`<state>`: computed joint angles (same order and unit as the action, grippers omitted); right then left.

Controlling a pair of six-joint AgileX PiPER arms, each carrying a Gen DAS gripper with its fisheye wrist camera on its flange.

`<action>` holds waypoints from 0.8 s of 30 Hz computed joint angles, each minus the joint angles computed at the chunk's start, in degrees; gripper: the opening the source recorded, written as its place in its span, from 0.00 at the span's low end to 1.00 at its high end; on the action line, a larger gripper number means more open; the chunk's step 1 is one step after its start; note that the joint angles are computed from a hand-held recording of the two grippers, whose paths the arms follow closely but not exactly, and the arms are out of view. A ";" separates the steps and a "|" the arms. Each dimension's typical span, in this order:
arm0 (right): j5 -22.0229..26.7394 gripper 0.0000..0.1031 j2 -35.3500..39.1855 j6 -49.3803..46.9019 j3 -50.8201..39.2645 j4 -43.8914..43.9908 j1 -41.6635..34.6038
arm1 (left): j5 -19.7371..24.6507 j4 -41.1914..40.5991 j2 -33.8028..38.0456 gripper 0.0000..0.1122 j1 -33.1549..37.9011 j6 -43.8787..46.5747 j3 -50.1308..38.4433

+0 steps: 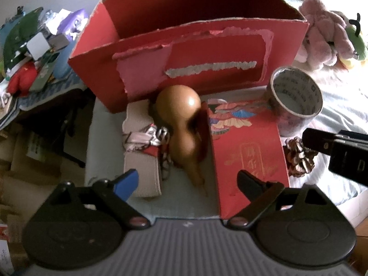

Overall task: Organize objects
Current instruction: 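Move the right gripper to the white patterned tape roll and grasp it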

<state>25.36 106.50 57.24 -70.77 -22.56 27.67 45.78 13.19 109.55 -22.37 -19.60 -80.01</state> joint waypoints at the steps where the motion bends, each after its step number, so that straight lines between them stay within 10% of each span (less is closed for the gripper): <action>1: -0.34 0.54 -0.05 0.43 0.10 0.14 -0.20 | 0.04 -1.14 0.15 0.77 0.44 1.32 -0.42; 12: -4.09 0.42 -0.62 8.73 3.03 -5.59 -4.46 | -5.58 -21.46 0.02 0.61 3.77 20.56 -4.86; 24: -5.88 0.32 5.88 -36.48 -3.38 31.92 -13.80 | 2.56 -25.12 13.69 0.45 1.51 15.30 -21.90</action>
